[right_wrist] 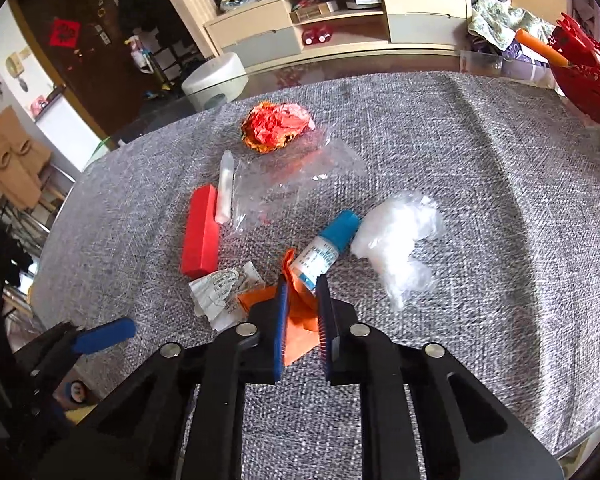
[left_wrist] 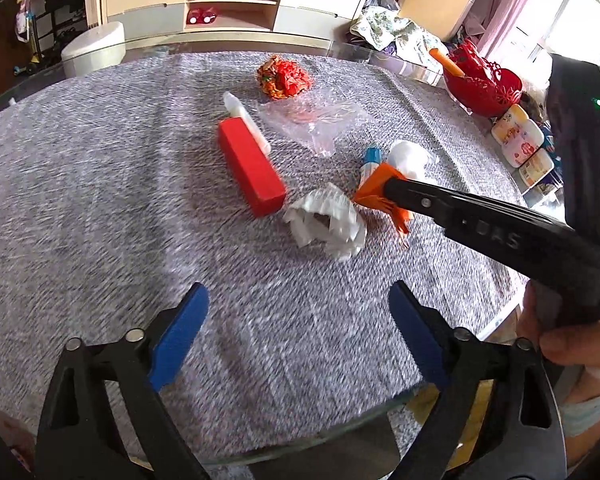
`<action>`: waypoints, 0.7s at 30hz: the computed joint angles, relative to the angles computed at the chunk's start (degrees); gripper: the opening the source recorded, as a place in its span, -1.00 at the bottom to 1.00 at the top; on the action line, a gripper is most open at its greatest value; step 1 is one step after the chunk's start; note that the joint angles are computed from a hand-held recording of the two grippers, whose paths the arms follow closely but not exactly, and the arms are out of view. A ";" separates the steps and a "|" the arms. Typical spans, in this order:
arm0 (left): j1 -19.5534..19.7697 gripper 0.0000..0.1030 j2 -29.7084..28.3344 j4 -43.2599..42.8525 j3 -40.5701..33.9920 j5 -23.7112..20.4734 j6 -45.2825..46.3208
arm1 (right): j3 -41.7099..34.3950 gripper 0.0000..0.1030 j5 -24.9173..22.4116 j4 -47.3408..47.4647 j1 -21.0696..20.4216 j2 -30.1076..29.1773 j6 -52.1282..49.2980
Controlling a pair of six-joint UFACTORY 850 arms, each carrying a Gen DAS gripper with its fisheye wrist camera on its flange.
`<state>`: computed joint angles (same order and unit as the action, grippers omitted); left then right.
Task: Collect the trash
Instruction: 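Grasp the white crumpled wrapper with the left tool while the right tool grasps the orange paper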
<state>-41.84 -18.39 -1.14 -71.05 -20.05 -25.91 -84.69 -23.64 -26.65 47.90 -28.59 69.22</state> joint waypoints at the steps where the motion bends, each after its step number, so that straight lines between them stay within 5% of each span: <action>1: 0.15 0.57 -0.72 -1.48 -0.66 0.15 1.43 | 0.33 -0.73 0.23 -0.53 -0.11 0.35 0.39; 13: 0.57 0.24 -7.23 -4.71 -8.07 -0.50 5.95 | 2.93 -0.74 1.69 -1.64 -1.19 2.96 2.39; 21: 0.11 -0.53 -9.02 -4.93 -10.69 -2.07 7.56 | 6.38 -0.74 1.98 -1.77 -0.92 5.17 4.80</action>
<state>-41.73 -27.40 -6.07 -81.74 -22.12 -18.35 -78.31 -21.66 -28.41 46.98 -23.42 74.02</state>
